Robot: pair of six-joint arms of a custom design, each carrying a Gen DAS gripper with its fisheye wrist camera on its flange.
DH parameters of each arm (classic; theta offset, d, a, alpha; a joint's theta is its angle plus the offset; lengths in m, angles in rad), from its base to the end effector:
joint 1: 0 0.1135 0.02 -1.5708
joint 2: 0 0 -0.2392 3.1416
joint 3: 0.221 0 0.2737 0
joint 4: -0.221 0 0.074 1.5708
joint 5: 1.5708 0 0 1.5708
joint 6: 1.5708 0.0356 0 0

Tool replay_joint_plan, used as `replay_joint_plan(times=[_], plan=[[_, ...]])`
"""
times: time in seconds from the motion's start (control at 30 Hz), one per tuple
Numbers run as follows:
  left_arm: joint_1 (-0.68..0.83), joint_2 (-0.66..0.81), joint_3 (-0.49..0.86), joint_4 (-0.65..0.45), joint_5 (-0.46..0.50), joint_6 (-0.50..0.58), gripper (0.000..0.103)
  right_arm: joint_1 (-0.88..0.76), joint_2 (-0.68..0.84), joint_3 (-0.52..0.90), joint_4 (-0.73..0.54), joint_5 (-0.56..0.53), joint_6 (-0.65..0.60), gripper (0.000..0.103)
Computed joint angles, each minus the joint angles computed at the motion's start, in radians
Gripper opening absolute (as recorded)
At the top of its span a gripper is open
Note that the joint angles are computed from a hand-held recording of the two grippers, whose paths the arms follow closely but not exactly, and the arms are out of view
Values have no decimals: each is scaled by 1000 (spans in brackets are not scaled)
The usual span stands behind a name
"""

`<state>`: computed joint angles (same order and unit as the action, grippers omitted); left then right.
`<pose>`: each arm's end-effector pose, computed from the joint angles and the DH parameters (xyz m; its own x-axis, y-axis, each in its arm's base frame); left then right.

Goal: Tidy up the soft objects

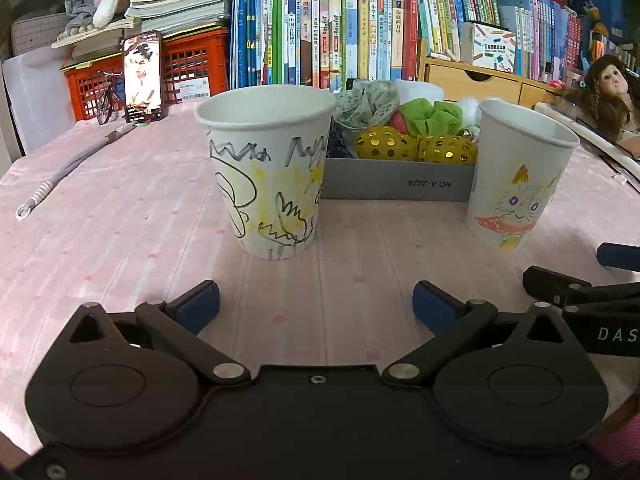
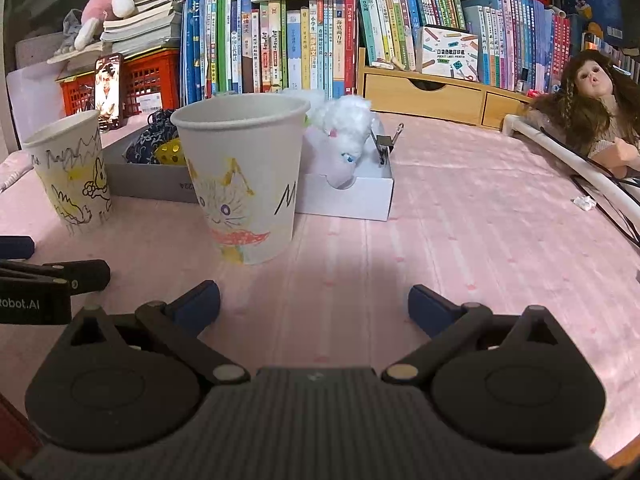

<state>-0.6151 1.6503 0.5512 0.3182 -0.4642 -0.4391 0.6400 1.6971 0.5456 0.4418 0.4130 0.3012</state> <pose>0.2452 -0.1537 0.0668 -0.6293 -0.0208 -0.7769 -0.0124 0.9998 -0.0167 0.2448 0.1644 0.0618 -0.5889 -0.0997 -0.8020 -0.1341 0.9907 -0.0247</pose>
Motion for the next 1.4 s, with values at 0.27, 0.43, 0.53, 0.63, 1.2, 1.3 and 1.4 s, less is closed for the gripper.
replay_joint_plan(times=[0.27,0.43,0.53,0.63,1.2,1.3,1.4], plan=[[3,-3,0,-2,5,3,103,0,0,0,0,0,0,103],[5,-4,-3,1,6,3,103,1,1,1,0,1,1,103],[6,-4,-3,2,7,5,103,0,1,1,0,1,0,103],[6,-3,-4,4,7,5,103,0,1,1,1,0,0,103],[4,-3,-8,10,3,4,103,-1,2,0,3,-1,-1,103],[3,-7,-6,2,4,3,103,-2,1,-2,4,-2,-2,103],[3,-7,-6,3,3,2,103,-2,1,-1,4,-2,-2,103]])
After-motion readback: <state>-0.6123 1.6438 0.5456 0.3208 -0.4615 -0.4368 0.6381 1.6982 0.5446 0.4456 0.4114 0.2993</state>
